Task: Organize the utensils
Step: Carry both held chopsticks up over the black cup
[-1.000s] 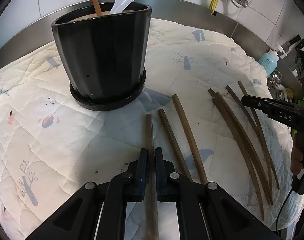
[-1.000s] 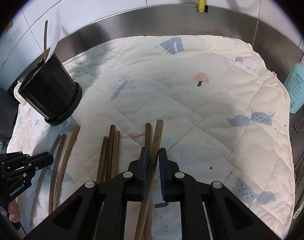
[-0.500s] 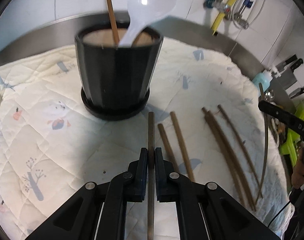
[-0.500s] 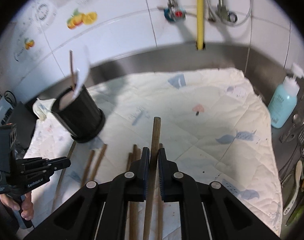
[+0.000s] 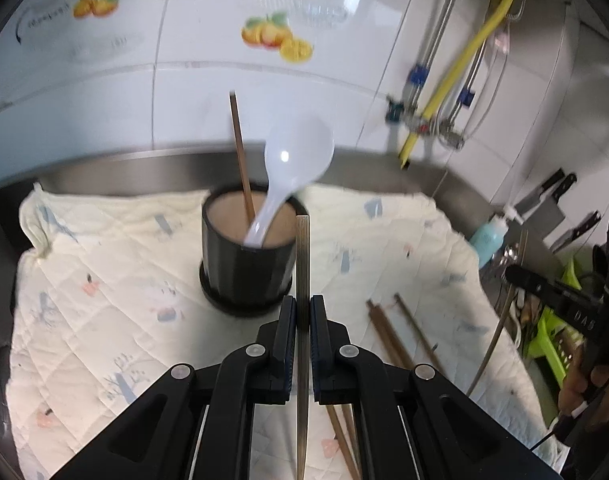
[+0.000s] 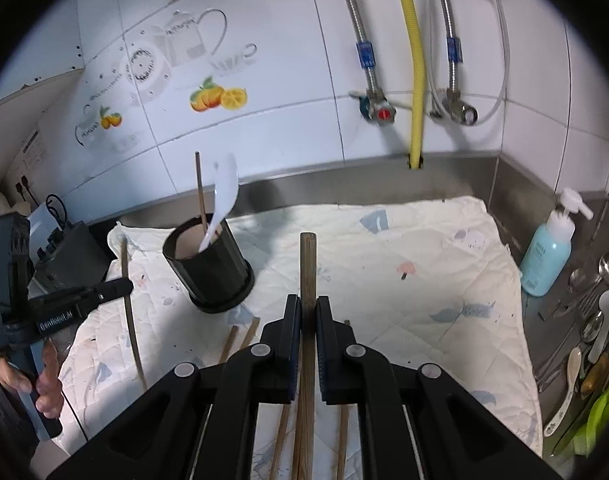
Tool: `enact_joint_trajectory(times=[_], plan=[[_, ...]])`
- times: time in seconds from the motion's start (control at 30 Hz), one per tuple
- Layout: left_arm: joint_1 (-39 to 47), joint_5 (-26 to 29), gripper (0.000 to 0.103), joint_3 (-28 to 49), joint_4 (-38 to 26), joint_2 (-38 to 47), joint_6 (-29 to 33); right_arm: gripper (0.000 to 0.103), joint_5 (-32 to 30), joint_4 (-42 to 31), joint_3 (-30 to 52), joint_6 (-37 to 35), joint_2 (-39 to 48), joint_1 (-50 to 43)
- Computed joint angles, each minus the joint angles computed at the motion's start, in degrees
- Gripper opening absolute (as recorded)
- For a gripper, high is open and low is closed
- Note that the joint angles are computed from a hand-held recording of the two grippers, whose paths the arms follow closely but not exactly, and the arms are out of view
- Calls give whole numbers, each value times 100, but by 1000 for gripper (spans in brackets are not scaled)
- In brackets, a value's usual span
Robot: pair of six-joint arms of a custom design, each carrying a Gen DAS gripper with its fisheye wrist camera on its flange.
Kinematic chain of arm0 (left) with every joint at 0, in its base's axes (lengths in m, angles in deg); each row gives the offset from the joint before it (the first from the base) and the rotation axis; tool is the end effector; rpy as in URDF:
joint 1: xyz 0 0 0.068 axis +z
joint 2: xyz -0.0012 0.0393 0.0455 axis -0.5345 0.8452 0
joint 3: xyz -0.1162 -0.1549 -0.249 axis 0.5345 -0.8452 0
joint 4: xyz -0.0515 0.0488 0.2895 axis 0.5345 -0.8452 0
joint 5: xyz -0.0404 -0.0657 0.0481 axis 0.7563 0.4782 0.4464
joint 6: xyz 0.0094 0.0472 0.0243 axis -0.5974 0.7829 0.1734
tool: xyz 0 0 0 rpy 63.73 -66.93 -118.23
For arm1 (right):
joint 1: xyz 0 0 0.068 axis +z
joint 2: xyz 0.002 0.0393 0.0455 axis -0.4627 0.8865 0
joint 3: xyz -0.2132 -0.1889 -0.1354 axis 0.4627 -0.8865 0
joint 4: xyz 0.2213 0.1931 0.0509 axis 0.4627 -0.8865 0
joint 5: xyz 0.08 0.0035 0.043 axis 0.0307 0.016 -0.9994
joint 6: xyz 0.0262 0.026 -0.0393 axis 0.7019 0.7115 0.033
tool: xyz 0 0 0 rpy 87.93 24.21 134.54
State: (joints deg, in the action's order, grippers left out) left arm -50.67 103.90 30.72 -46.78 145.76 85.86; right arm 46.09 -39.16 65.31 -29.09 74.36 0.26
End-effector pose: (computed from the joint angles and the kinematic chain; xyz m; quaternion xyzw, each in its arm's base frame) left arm 0.3500 -0.1322 0.2390 0.2401 0.8742 -0.2518 0.3386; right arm 0.1652 0.0681 0.2724 0.1650 0.8892 0.0035 0.4266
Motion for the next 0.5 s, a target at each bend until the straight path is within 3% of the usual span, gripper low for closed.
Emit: enact_joint_trajectory(times=[0.2, 0.5], plan=[[179, 128, 6, 336, -120, -309, -122, 9, 154, -34, 191, -78, 14, 72], [442, 331, 6, 1538, -217, -175, -347, 9, 175, 206, 541, -315, 234, -19]])
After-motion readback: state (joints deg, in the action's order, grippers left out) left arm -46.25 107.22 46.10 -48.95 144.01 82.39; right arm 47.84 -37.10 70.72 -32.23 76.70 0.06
